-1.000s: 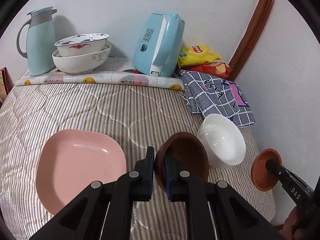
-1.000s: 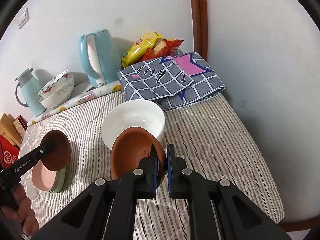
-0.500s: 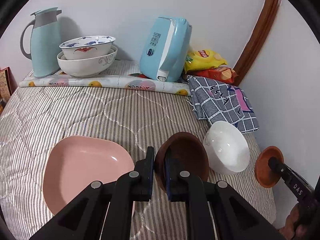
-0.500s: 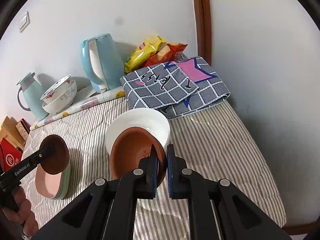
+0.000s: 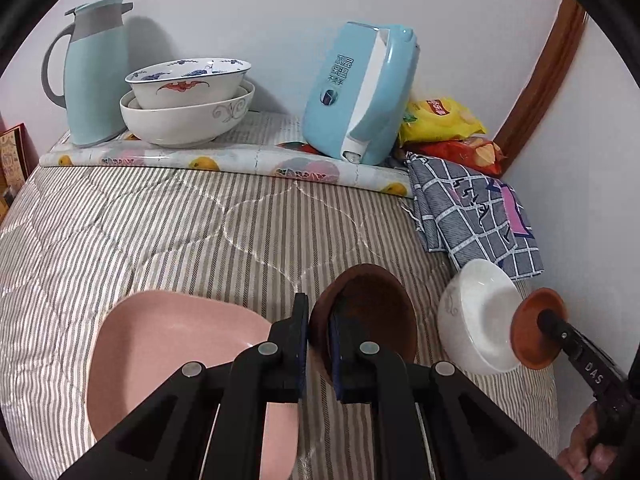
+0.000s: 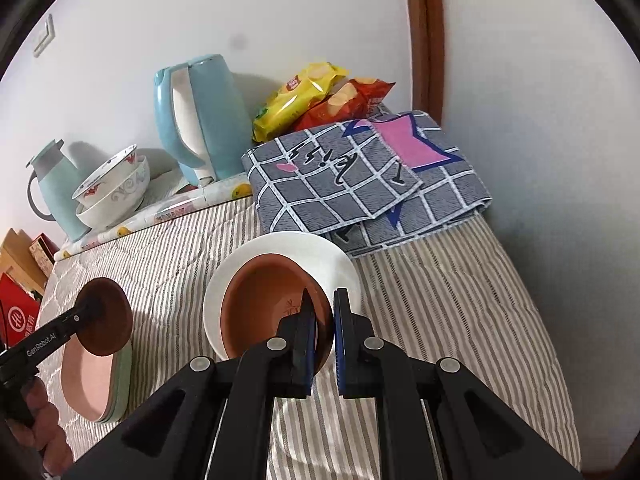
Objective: Organize plates and bowls
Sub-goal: 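Lower the terracotta bowl into the white bowl with the right gripper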
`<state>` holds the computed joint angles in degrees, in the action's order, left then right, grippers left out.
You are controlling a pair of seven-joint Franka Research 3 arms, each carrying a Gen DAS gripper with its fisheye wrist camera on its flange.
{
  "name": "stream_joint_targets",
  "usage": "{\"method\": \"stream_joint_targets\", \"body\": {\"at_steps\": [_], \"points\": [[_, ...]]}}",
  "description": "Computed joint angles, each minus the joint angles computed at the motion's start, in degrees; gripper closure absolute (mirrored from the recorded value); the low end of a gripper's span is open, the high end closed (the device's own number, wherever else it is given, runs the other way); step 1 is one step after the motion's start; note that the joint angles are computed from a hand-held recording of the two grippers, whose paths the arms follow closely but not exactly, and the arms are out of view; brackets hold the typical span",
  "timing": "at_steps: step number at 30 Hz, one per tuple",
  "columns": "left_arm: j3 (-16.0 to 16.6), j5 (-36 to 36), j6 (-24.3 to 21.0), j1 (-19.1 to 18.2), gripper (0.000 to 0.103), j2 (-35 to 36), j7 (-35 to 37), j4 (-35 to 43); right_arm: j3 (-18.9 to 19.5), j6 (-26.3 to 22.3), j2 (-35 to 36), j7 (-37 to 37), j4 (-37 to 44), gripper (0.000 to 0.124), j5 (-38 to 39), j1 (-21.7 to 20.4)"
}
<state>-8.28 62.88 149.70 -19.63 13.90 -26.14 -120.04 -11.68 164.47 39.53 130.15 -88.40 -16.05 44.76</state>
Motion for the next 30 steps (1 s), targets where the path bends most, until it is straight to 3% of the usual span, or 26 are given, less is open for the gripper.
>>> {"method": "stream_joint_targets", "body": {"at_steps": [8, 30], "points": [[0.6, -1.5, 0.2, 0.6, 0.093, 1.8, 2.6, 1.4, 4.5, -4.1, 6.5, -6.1, 9.1, 0.116, 3.9, -3.5], [2.9, -2.2, 3.9, -0.6, 0.093, 5.5, 4.5, 5.1, 6.2, -15.3, 15.8, -12.7, 23.9, 0.115, 6.8, -5.2]]}}
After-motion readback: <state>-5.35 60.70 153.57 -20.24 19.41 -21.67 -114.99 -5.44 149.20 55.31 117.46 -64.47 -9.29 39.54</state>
